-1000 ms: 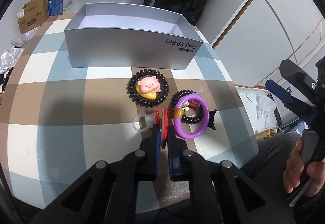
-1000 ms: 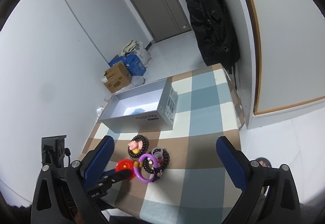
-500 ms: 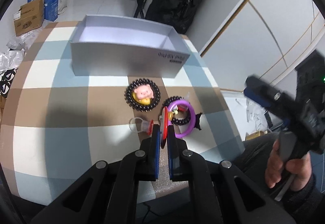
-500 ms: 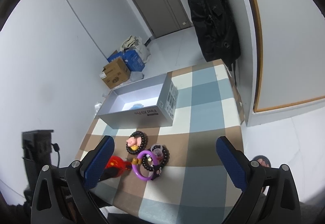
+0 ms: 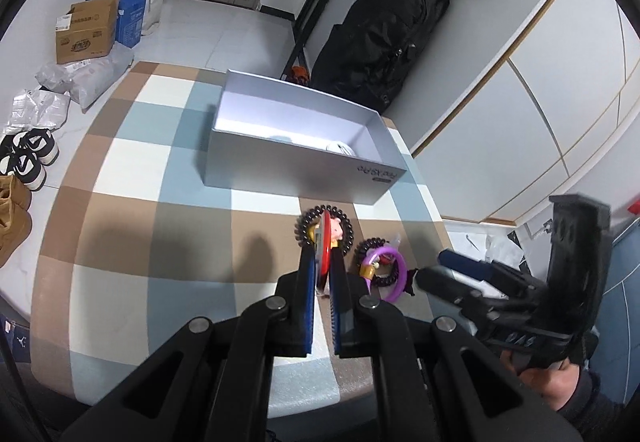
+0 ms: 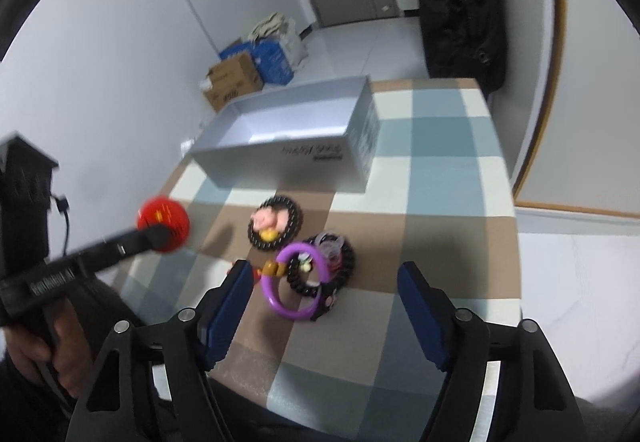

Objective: Organize jewelry
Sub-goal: 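Grasp the purple ring with the right gripper while the left gripper holds the red toy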

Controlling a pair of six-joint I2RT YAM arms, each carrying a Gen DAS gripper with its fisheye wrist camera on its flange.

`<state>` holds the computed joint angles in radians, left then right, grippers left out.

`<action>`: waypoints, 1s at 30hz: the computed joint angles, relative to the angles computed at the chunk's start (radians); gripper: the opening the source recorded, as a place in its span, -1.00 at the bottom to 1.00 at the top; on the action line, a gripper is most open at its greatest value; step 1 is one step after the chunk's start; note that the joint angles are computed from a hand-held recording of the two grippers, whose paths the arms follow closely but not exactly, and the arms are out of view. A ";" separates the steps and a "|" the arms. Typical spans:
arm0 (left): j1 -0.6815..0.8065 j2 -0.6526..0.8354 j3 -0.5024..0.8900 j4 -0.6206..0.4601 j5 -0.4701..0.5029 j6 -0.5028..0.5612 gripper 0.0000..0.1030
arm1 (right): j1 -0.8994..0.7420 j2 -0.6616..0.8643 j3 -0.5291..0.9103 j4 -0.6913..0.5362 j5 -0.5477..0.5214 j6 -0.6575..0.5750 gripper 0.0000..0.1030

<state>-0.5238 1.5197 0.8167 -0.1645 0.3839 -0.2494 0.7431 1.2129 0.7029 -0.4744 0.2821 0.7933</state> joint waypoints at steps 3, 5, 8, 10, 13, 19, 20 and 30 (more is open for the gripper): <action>0.012 0.001 -0.002 0.004 0.015 0.001 -0.95 | -0.002 0.063 0.023 -0.006 -0.022 -0.005 0.15; 0.023 -0.001 -0.004 -0.002 0.025 0.006 -0.95 | 0.002 0.089 0.036 -0.008 -0.033 -0.017 -0.03; 0.035 0.003 -0.003 -0.009 0.040 0.013 -0.95 | 0.013 0.124 0.054 -0.018 -0.021 -0.028 -0.21; 0.041 0.002 -0.003 -0.008 0.048 0.015 -0.95 | 0.014 0.148 0.065 -0.030 -0.017 -0.026 -0.42; 0.045 -0.004 -0.004 -0.011 0.048 0.018 -0.95 | 0.010 0.169 0.077 -0.041 -0.011 -0.024 -0.64; 0.045 -0.004 -0.001 -0.011 0.047 0.019 -0.95 | 0.010 0.174 0.084 -0.051 0.004 -0.017 -0.76; 0.045 -0.004 -0.001 -0.011 0.048 0.019 -0.95 | 0.010 0.174 0.084 -0.050 0.004 -0.017 -0.76; 0.042 -0.001 0.007 -0.020 0.040 0.011 -0.95 | 0.013 0.096 0.063 -0.031 0.029 -0.010 -0.78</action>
<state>-0.4816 1.5186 0.8239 -0.1844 0.4236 -0.2381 0.7565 1.3087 0.7661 -0.5054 0.3107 0.7838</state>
